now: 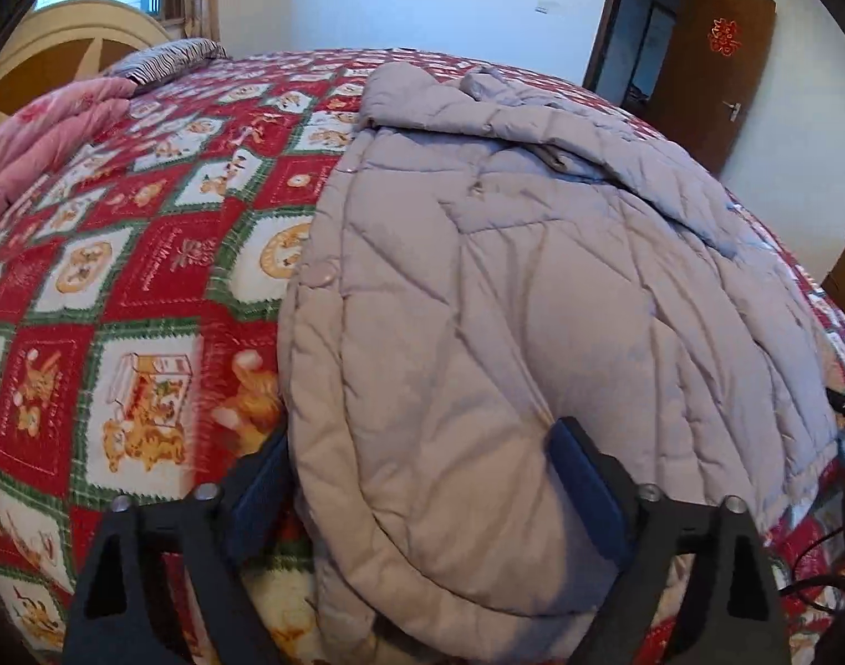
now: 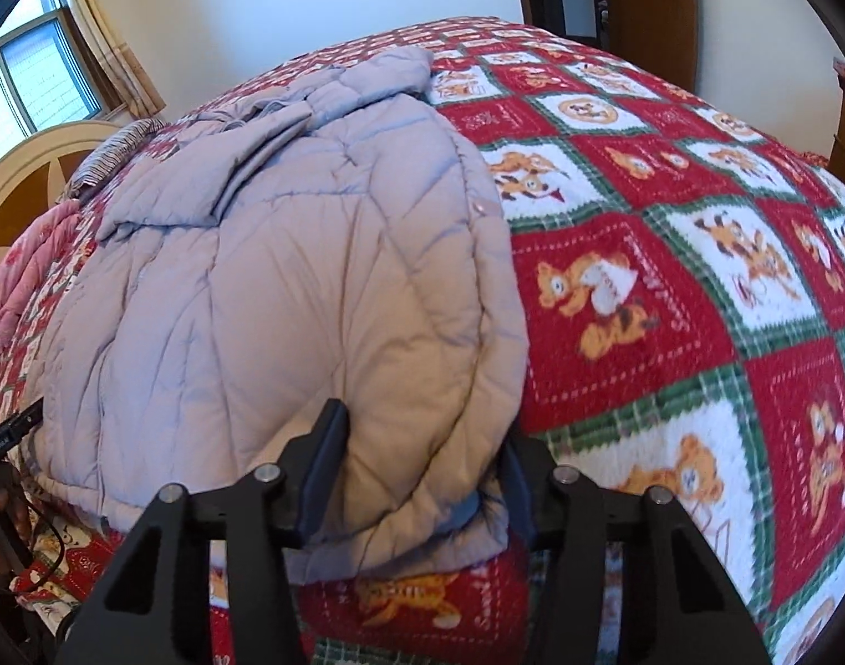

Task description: Fold large clothes

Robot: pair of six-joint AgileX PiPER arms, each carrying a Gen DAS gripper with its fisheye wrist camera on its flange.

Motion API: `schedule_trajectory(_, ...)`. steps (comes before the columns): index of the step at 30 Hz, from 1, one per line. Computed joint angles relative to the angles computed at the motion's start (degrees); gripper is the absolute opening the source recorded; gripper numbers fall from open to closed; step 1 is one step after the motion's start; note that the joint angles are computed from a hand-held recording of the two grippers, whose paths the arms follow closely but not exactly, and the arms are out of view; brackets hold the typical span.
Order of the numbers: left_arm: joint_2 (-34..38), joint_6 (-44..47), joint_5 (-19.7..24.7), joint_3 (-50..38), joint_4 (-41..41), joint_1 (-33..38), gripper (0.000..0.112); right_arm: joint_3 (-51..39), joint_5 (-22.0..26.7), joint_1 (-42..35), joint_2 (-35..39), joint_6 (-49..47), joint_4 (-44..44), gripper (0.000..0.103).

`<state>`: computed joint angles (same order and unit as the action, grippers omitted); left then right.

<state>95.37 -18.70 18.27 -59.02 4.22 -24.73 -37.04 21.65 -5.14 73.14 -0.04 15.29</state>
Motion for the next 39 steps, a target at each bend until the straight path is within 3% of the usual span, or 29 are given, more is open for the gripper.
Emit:
schedule_trajectory(2,-0.46,2.33,-0.65,0.66,-2.65,0.27,0.083,1.07,-0.48,0.22,-0.78,0.17,0.71,0.053)
schedule_trajectory(4,-0.69,3.40,-0.94,0.93,-3.79,0.29,0.072,2.14,-1.38,0.64,-1.44,0.72,0.44,0.051)
schedule_trajectory(5,-0.85,4.54,-0.95,0.99,-4.74,0.26,0.066,2.35,-1.62,0.93,-1.59,1.32,0.12,0.048)
schedule_trajectory(7,-1.52,5.53,-0.97,1.21,-4.98,-0.13,0.038,2.75,-1.68,0.98,-2.18,-0.38,2.20,0.035)
schedule_trajectory(9,-2.64,1.87,-1.07,1.70,-0.49,-1.08,0.024,2.63,-1.57,1.83,-2.85,-1.02,2.67,0.020)
schedule_trajectory(12,-4.56,5.83,-0.78,2.24,-4.20,-0.24,0.015,3.23,-2.31,3.18,-4.53,1.67,0.78,0.014)
schedule_trajectory(18,-11.52,23.14,1.55,3.58,-20.60,3.84,0.010,4.70,-0.21,-0.40,-10.46,-10.17,13.78,0.011)
schedule_trajectory(22,-17.69,30.24,4.75,2.68,-26.69,5.86,0.008,3.37,4.12,0.71,-18.06,-4.88,9.19,0.010)
schedule_trajectory(25,-21.52,38.68,9.85,0.04,-36.48,9.59,0.008,0.88,7.06,1.59,-22.88,-1.25,6.13,0.010)
schedule_trajectory(30,-25.70,42.50,13.21,-5.28,-40.14,12.57,0.007,-7.31,9.89,7.20,-29.31,10.85,-6.15,0.010)
schedule_trajectory(34,-18.19,44.62,9.93,-12.72,-36.67,11.69,0.008,-12.89,6.97,6.84,-25.41,9.08,-7.11,0.010)
schedule_trajectory(37,-8.46,45.83,7.89,-20.42,-36.72,11.52,0.012,-18.09,2.31,3.17,-14.86,0.40,0.80,0.010)
schedule_trajectory(39,-0.45,42.24,7.37,-28.71,-32.85,10.67,0.013,-22.30,0.24,3.46,-8.09,1.51,-0.51,0.010)
